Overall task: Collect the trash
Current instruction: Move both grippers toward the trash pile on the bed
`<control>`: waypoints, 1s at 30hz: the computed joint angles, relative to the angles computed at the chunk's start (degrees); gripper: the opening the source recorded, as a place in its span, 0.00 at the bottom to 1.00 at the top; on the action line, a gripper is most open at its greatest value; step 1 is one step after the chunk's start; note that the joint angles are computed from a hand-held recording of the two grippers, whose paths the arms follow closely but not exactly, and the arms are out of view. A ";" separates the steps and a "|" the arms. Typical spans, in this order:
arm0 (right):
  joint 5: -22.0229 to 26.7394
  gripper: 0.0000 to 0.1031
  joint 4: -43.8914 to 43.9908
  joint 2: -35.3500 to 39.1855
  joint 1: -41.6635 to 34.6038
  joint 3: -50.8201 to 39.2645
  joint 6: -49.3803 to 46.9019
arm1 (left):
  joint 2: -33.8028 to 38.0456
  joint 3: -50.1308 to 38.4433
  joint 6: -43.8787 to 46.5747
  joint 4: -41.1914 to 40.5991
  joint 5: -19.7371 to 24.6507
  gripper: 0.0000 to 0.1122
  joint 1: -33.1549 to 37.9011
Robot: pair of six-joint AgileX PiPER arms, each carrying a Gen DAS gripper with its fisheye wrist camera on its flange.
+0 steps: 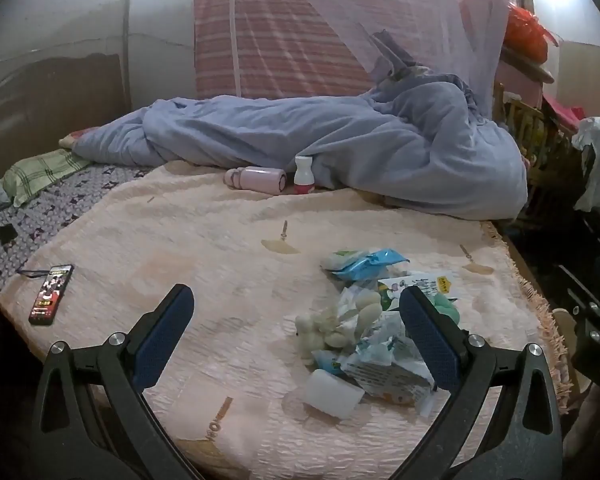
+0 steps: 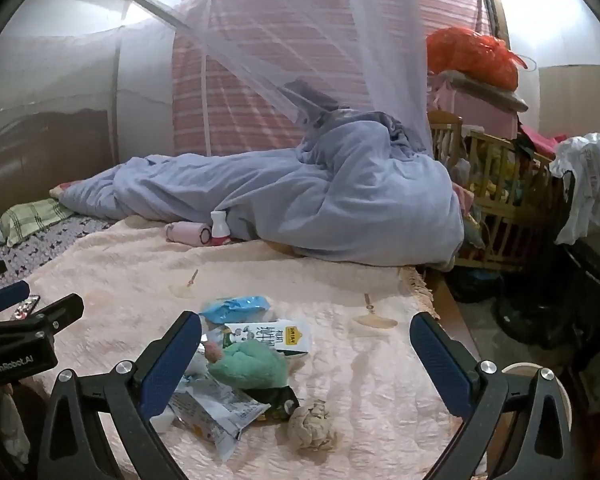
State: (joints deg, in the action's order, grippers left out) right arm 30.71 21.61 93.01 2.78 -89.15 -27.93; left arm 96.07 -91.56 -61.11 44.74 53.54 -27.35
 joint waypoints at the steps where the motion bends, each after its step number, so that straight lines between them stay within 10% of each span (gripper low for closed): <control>1: 0.32 1.00 -0.40 0.20 0.05 -0.47 0.42 | 0.32 -0.23 0.18 -0.10 0.01 0.91 0.07; 30: 6.67 1.00 1.11 7.30 -1.24 -8.44 1.45 | 2.25 1.09 5.17 -7.26 -4.04 0.91 4.39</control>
State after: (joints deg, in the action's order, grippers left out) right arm 37.37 22.71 100.31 1.53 -97.59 -26.48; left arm 98.32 -90.47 -55.94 37.48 49.50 -22.96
